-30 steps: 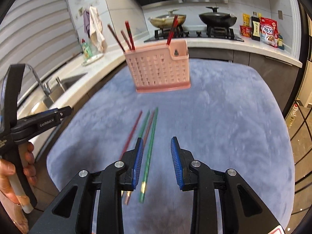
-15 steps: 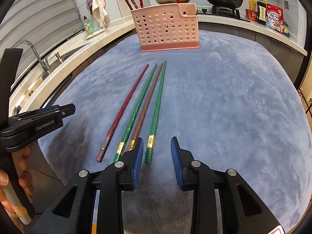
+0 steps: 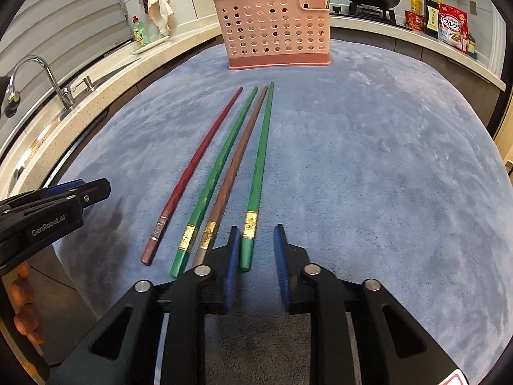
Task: Organize utensils
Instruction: 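Move both open tools back toward the remaining chopsticks, then grasp a green chopstick with the right tool while the left tool grasps a dark red chopstick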
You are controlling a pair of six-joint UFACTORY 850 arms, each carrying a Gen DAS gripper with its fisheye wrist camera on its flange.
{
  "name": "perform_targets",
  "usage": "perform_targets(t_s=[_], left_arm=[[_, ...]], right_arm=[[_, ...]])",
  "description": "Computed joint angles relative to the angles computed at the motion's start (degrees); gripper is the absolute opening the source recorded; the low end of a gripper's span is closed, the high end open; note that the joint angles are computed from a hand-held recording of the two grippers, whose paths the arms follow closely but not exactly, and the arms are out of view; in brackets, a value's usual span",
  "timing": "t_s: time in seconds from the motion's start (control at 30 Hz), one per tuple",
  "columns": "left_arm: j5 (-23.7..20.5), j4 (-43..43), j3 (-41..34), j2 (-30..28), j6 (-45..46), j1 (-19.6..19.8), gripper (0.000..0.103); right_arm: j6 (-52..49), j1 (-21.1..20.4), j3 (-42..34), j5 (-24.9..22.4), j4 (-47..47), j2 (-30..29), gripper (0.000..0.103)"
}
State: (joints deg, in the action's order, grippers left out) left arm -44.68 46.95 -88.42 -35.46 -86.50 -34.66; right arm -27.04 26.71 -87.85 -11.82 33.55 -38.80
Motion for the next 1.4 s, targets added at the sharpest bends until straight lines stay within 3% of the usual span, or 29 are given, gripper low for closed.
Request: perform_targets(t_s=[0.07, 0.37, 1.0, 1.23, 1.3, 1.37, 1.4], left_arm=[[-0.01, 0.16, -0.08, -0.09, 0.08, -0.15, 0.049], [0.76, -0.01, -1.54, -1.17, 1.61, -0.95, 0.060], [5.43, -4.64, -4.55, -3.87, 6.12, -1.52, 0.063], [5.37, -6.16, -5.31, -4.94, 7.75, -1.76, 0.056], [5.51, -5.73, -4.93, -4.70, 7.35, -1.85, 0.049], [5.62, -5.43, -4.67, -4.51, 7.25, -1.89, 0.032], [5.83, -5.32, -4.47, -4.35, 7.43, -1.92, 0.028]], right_arm=[[0.61, -0.20, 0.05, 0.06, -0.50, 0.02, 0.007], [-2.18, -1.63, 2.31, 0.04, 4.20, 1.65, 0.007], [-9.73, -3.51, 5.65, -0.78, 13.61, 3.56, 0.007], [-10.19, -3.54, 5.60, -0.96, 14.22, 3.50, 0.007], [-10.32, -3.51, 5.65, -0.91, 14.36, 3.55, 0.007], [-10.22, -3.53, 5.67, -0.89, 14.26, 3.56, 0.007], [-10.33, -3.54, 5.64, -0.95, 14.43, 3.56, 0.007]])
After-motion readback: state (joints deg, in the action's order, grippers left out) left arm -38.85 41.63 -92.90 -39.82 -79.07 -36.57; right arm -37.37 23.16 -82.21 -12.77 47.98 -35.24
